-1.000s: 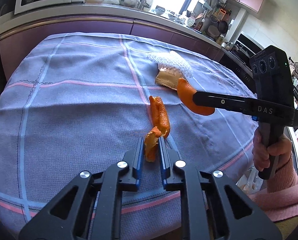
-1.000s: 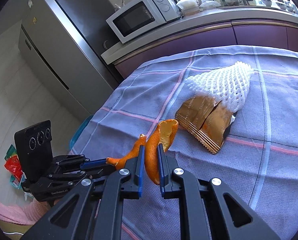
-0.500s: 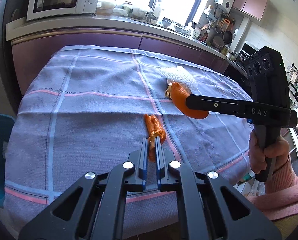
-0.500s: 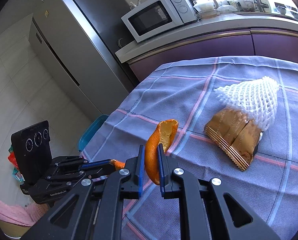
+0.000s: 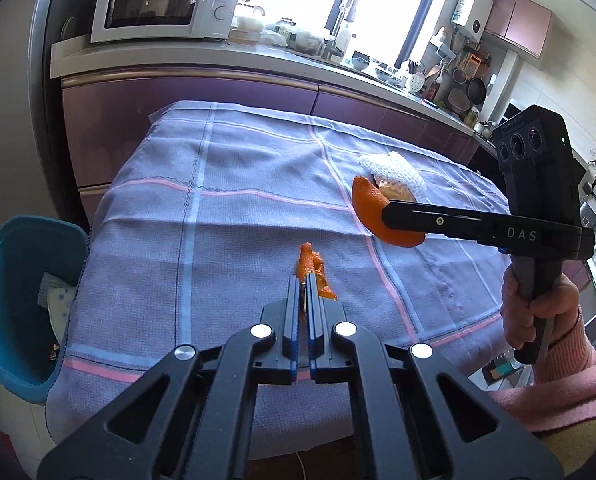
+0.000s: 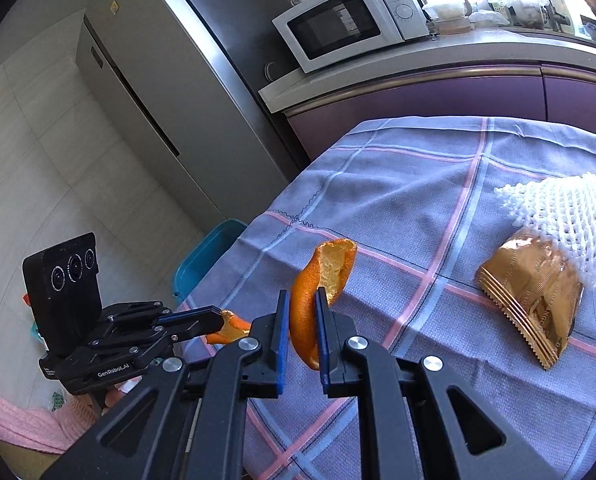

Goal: Collect trash
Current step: 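Carry both held orange peels over the teal bin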

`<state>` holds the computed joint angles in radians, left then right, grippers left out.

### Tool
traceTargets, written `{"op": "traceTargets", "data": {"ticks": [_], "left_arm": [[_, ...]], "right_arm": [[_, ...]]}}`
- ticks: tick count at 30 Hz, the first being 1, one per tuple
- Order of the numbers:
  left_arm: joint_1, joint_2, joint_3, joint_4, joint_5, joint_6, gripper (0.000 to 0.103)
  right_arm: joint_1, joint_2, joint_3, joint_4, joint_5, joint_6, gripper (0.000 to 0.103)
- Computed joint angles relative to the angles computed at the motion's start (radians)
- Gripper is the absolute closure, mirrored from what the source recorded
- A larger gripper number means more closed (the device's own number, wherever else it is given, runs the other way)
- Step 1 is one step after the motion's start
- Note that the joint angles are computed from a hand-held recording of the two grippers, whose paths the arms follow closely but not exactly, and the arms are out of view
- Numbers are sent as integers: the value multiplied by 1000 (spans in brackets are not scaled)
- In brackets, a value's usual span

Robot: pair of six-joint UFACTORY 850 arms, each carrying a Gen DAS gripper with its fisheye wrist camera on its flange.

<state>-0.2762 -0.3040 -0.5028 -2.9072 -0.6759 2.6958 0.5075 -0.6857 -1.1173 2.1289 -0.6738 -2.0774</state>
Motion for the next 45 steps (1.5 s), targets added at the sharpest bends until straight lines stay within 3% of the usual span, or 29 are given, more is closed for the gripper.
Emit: {"op": "traceTargets", "data": {"ticks": [1, 3, 9, 11, 14, 16, 31, 45], "left_arm": [[5, -8, -3, 14, 1, -7, 98], [2, -21, -8, 10, 4, 1, 86], [4, -88, -43, 3, 21, 21, 81], [6, -96, -46, 7, 10, 20, 83], [13, -97, -48, 40, 3, -8, 95], [10, -95, -44, 28, -4, -2, 98], [53, 45, 72, -100, -50, 54, 99], [193, 195, 197, -228, -62, 120, 99]], "right_arm": [[2, -3, -4, -7, 3, 8, 92], [4, -5, -6, -11, 9, 13, 92], [11, -18, -19, -27, 23, 38, 92], [13, -25, -27, -34, 28, 50, 92], [14, -29, -32, -44, 28, 61, 92], [15, -29, -35, -49, 28, 62, 92], [65, -49, -111, -134, 17, 102, 92], [138, -127, -282, -323, -2, 246, 92]]}}
